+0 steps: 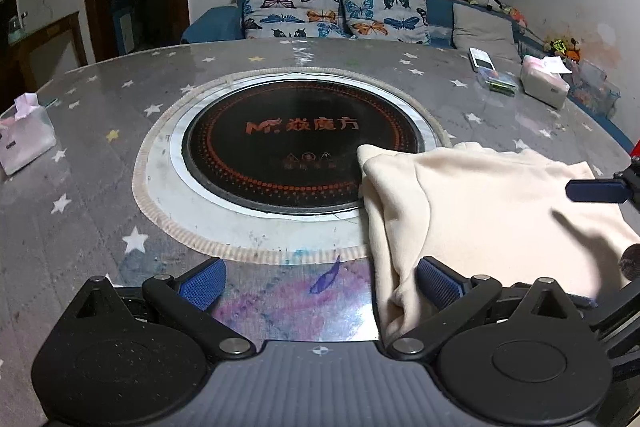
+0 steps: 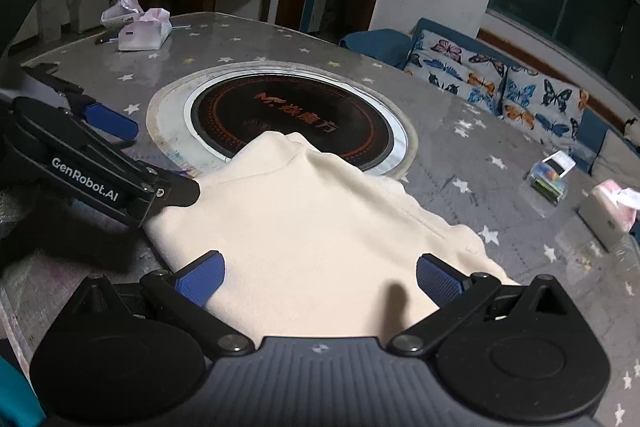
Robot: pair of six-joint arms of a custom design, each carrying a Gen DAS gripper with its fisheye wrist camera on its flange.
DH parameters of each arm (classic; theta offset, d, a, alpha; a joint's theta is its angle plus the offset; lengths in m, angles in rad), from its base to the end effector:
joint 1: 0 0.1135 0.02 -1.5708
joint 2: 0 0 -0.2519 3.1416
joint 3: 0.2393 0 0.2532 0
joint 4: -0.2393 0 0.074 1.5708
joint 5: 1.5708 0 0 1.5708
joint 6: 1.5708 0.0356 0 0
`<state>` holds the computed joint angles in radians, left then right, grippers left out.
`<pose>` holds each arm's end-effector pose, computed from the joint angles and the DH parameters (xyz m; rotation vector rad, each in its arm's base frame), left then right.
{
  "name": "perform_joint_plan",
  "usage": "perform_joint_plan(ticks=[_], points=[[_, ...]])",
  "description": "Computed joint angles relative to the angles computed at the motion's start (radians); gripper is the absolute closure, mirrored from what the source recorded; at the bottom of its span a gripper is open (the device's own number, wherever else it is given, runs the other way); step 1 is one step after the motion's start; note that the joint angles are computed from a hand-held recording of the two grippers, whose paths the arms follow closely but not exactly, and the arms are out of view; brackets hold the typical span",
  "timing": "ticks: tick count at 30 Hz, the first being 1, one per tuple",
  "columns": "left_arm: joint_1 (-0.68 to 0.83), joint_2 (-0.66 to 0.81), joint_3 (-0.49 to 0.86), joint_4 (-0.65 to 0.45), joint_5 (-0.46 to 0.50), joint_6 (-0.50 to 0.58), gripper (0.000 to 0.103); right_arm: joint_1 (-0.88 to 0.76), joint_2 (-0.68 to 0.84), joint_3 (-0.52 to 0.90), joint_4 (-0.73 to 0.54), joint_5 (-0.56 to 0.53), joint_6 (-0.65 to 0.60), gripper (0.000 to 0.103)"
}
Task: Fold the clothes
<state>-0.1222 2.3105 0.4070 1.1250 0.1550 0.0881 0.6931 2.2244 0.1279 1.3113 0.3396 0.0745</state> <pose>0.2414 -0.0352 -0.0292 0.3219 2.3240 -0.1988 0.1443 0.1044 -0.0054 -0.5432 2.2354 -0.0088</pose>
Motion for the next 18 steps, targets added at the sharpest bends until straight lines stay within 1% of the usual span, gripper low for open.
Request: perform_joint_plan(ticks=[6, 12, 18], points=[[0.016, -0.038, -0.009, -0.025, 0.008, 0.001, 0.0, 0.032, -0.099, -0.024, -0.058, 0.021, -0.019, 0.0], [0.035, -0.051, -0.011, -0.034, 0.004, -0.009, 0.0, 0.106, -0.154, -0.009, -0.141, 0.027, -0.018, 0.0], [0.088, -0.079, -0.001, -0.071, 0.007, -0.027, 0.0, 0.168, -0.22, 0.017, -0.24, 0.027, -0.037, 0.001]])
